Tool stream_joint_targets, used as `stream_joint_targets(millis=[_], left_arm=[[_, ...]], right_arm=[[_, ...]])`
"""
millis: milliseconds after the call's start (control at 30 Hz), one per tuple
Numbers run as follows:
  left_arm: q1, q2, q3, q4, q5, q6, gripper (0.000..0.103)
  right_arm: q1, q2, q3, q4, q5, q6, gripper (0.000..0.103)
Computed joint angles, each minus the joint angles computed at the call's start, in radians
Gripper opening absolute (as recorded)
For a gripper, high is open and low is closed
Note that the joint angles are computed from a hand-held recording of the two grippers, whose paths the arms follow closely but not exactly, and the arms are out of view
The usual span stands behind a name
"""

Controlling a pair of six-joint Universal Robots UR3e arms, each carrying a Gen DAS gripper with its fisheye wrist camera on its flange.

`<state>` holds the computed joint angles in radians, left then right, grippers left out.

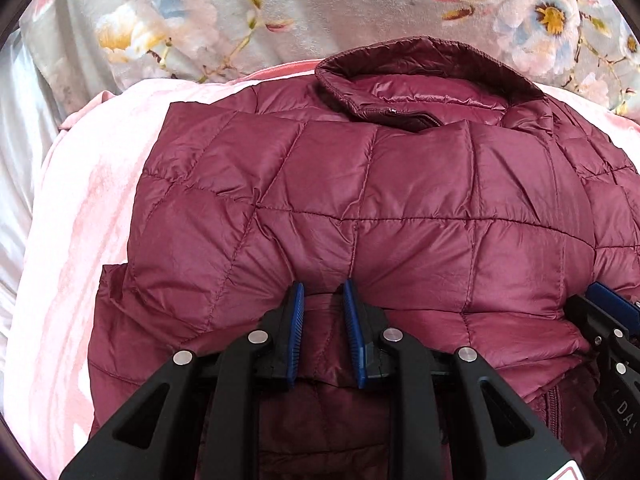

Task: Fold large clothes

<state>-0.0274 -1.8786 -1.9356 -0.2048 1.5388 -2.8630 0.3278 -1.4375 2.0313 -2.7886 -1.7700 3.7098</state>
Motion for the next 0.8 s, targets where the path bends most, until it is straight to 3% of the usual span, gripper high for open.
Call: stream_joint_targets(millis=[133,267,400,500,633,733,800], left_arm=[[0.023,0.011,-0.009,-0.008,-0.041,-0.003,0.022],[0.15,0.094,-0.034,-0.11,-0.217,0.001,0.022],[0.209,0.133,-0.029,-0.138,-0.191,0.005,0.023],[0.227,0.091,0.018,-0.188,-0.162,0.02,0.025],[0.209,0.075,-0.04,-0.073,-0.12,0.042,0.025],[0.195,0.068,-0.027,-0.081,-0.097,0.048,0.025],[0.207,0.072,-0.007,-0.116,-0.105,0.073,0.034]], right_arm=[[-0.04,-0.04,0.064,-0.067,0.059,-0.002,0.027],[-0.077,-0.21,0.165,-0.025,0.03,0.029,0.027],[-0.128,-0.34,0.221,0.096,0.002,0.026,0.027],[-0.176,-0.362,0.273,0.093,0.052,-0.003,0.027],[-0.175,-0.354,0.299,0.049,0.058,-0.006,0.027],[-0.197,-0.371,0.3,0.067,0.09,-0.03,0.028],[-0.209,-0.411,0.307,0.108,0.106,-0.069,0.029]])
